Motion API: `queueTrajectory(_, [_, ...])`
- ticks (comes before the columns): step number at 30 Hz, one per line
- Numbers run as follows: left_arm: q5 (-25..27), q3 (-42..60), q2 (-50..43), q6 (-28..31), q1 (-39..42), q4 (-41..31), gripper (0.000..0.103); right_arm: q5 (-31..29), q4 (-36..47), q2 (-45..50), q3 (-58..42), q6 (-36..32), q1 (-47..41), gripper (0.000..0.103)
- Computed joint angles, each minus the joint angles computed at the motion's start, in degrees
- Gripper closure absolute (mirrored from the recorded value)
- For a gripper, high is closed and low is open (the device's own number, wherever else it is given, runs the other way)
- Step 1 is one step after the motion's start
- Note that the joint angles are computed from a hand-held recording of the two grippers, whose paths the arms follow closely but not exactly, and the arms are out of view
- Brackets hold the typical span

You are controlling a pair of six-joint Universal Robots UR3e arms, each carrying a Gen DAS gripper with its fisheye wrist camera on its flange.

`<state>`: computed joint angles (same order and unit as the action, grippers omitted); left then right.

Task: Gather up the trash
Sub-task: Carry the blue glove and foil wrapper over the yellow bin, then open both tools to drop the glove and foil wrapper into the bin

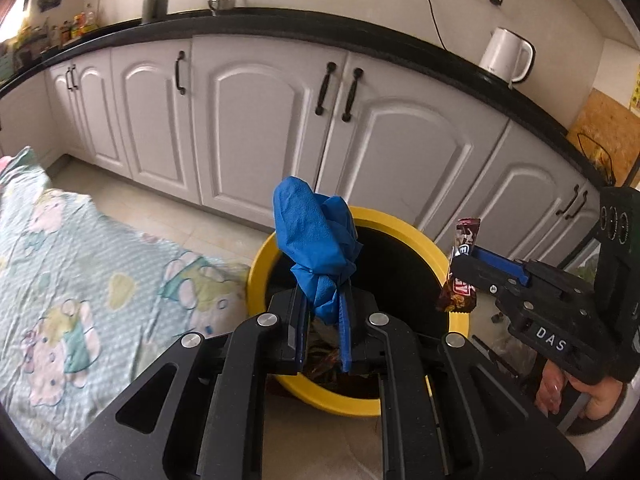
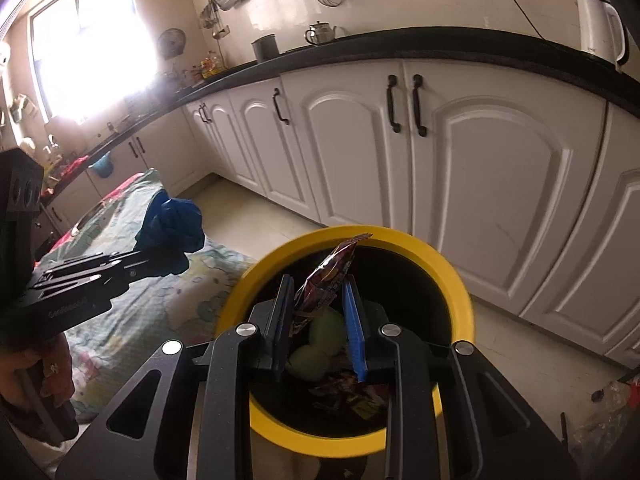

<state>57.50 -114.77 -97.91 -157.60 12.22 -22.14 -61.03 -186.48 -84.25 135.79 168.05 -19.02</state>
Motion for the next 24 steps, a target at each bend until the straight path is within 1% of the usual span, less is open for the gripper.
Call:
queueTrajectory(2, [0.8,1.0,-1.2,-0.3,-1.1,0.1,0.096,0.8,0.2,0.3,0.5,-0.6,-1.3,0.079])
queueTrajectory(6, [2.6,4.2,-5.0,-0.6,-3.7,0.1,0.095,-0.1,-0.3,2.0,0.8,-1.1,-1.4,0.079])
queueTrajectory(20, [7.4,17.4,-16.3,-1.6,-9.6,-6.2,0.092,-2.6,1.6,7.8,-0.4,-2.6,-0.5,0.079])
queueTrajectory(23, [8.4,19.3,-17.6,-1.8,-10.2,-6.9,0.084,-2.7,2.1,8.0,-0.7,-2.7,-0.3,0.078])
queueTrajectory(24, [8.5,20.1,-18.0,-1.9,-10.2,-7.6,0.078,-3.1,2.0,8.2,-0.8,-2.7,0.0,0.075])
